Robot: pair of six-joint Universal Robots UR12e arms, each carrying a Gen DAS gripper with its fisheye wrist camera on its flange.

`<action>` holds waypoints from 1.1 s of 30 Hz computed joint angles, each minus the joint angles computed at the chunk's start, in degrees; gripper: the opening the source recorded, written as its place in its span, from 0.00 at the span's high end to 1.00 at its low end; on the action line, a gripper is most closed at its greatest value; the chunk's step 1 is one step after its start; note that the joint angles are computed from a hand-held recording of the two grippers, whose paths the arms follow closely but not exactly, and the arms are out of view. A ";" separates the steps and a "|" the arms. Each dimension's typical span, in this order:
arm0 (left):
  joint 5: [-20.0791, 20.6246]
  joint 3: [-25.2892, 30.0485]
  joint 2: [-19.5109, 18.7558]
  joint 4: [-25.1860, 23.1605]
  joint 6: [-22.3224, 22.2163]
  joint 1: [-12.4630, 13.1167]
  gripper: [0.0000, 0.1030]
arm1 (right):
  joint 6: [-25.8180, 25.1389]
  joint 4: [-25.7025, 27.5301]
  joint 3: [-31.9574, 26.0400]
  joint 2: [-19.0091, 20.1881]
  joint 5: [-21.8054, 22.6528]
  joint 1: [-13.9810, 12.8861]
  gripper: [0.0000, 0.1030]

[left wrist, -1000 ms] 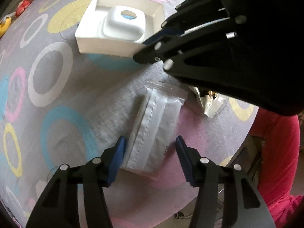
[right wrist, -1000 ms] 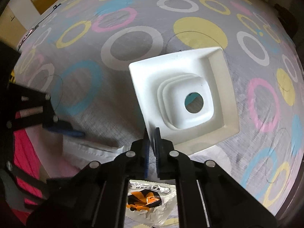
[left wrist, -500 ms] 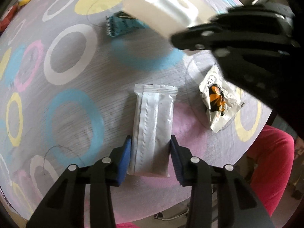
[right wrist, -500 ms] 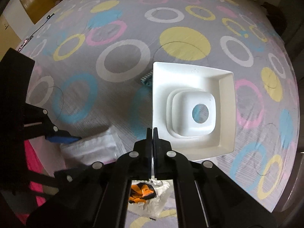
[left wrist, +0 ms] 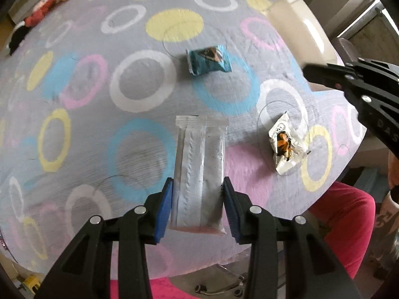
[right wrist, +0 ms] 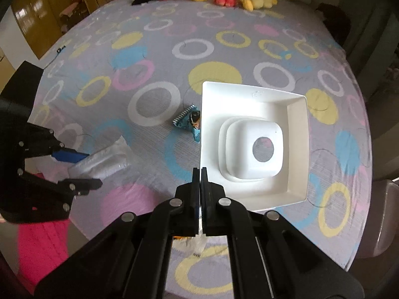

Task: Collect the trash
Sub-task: 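Carry the white packet and white tray down toward the floor bin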

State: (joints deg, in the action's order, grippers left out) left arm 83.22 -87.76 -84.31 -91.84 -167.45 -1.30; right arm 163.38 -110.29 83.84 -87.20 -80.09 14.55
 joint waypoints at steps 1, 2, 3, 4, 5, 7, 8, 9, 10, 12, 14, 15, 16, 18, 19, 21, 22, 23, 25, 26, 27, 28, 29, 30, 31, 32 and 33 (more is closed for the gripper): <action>0.31 0.15 0.39 0.18 -0.29 -0.29 0.62 | 0.05 -0.15 -0.09 -0.29 0.14 -0.09 0.98; 0.31 0.39 0.73 -0.05 -0.38 -0.53 0.62 | 0.17 -0.50 0.12 -0.91 0.15 -0.04 0.98; 0.28 0.53 1.32 -0.30 -0.16 -0.57 0.62 | 0.34 -0.92 0.41 -1.70 0.06 0.09 0.98; 0.53 0.77 1.82 -0.49 -0.07 -0.48 0.62 | 0.62 -1.19 0.69 -2.41 0.20 0.16 0.98; 0.66 0.90 1.91 -0.38 0.35 -0.10 0.62 | 0.78 -1.21 0.88 -2.96 0.43 0.24 0.98; 0.72 1.06 2.78 -0.54 0.61 0.10 0.62 | 0.76 -1.54 1.53 -4.51 0.57 0.33 0.98; 0.78 0.88 3.35 -0.41 0.38 -0.03 0.62 | 0.64 -1.59 1.95 -5.46 0.51 0.38 0.98; 0.72 0.99 3.48 -0.28 0.31 -0.10 0.62 | 0.69 -1.74 2.39 -6.45 0.51 0.58 0.98; 0.44 0.98 4.13 -0.41 0.64 0.29 0.62 | 0.96 -2.06 2.71 -6.97 0.51 0.83 0.98; 0.22 0.72 5.48 -0.61 0.91 0.57 0.62 | 0.90 -1.93 3.51 -8.68 0.63 1.07 0.98; -0.16 0.28 6.64 -0.79 1.48 0.92 0.62 | 0.88 -2.01 4.66 -10.76 0.42 1.39 0.98; 0.06 0.11 7.20 -0.76 1.52 0.84 0.62 | 0.87 -2.06 5.14 -11.53 0.29 1.52 0.98; 0.40 -0.17 8.14 -0.76 1.72 0.73 0.62 | 1.04 -2.18 5.80 -12.69 0.03 1.79 0.98; 0.57 -0.74 9.26 -0.64 1.87 0.65 0.62 | 1.47 -2.32 6.69 -14.19 0.27 1.97 0.98; 0.45 -1.03 10.10 -1.03 2.01 0.64 0.62 | 1.72 -2.33 7.13 -14.94 0.44 1.98 0.98; 0.27 -1.55 11.30 -1.72 2.47 0.47 0.62 | 2.08 -2.25 8.04 -16.32 0.53 2.35 0.98; 0.36 -1.88 11.75 -1.72 2.64 0.30 0.62 | 2.18 -2.26 8.60 -17.11 0.39 2.54 0.98; 0.48 -2.29 12.40 -1.73 2.88 0.04 0.62 | 2.10 -1.99 8.86 -17.56 0.40 2.69 0.98; 0.51 -3.03 13.51 -1.84 3.07 -0.33 0.62 | 2.39 -1.76 9.82 -18.89 0.30 3.20 0.98; 0.29 -3.44 14.07 -2.02 3.15 -0.41 0.62 | 2.46 -1.38 10.24 -19.44 0.27 3.52 0.98; -0.01 -3.93 14.67 -2.19 3.13 -0.47 0.62 | 2.59 -1.35 10.56 -19.77 0.13 3.77 0.98; -0.17 -4.42 15.21 -2.10 2.75 -0.49 0.62 | 2.95 -1.41 11.05 -20.25 -0.01 4.07 0.98; -0.39 -4.82 15.66 -2.06 2.45 -0.46 0.62 | 3.22 -1.11 11.48 -20.68 0.25 4.26 0.98; -0.70 -5.21 16.05 -2.12 2.54 -0.41 0.62 | 3.57 -1.00 11.99 -21.11 0.50 4.43 0.98; -0.76 -5.71 16.50 -2.20 2.40 -0.46 0.62 | 4.05 -1.12 12.29 -21.32 0.49 4.63 0.98; -0.71 -6.21 16.90 -2.34 2.09 -0.53 0.62 | 4.57 -0.96 12.74 -21.66 0.78 4.79 0.98; -1.01 -6.75 17.33 -2.60 2.09 -0.51 0.62 | 4.90 -0.85 13.10 -21.92 1.10 4.87 0.98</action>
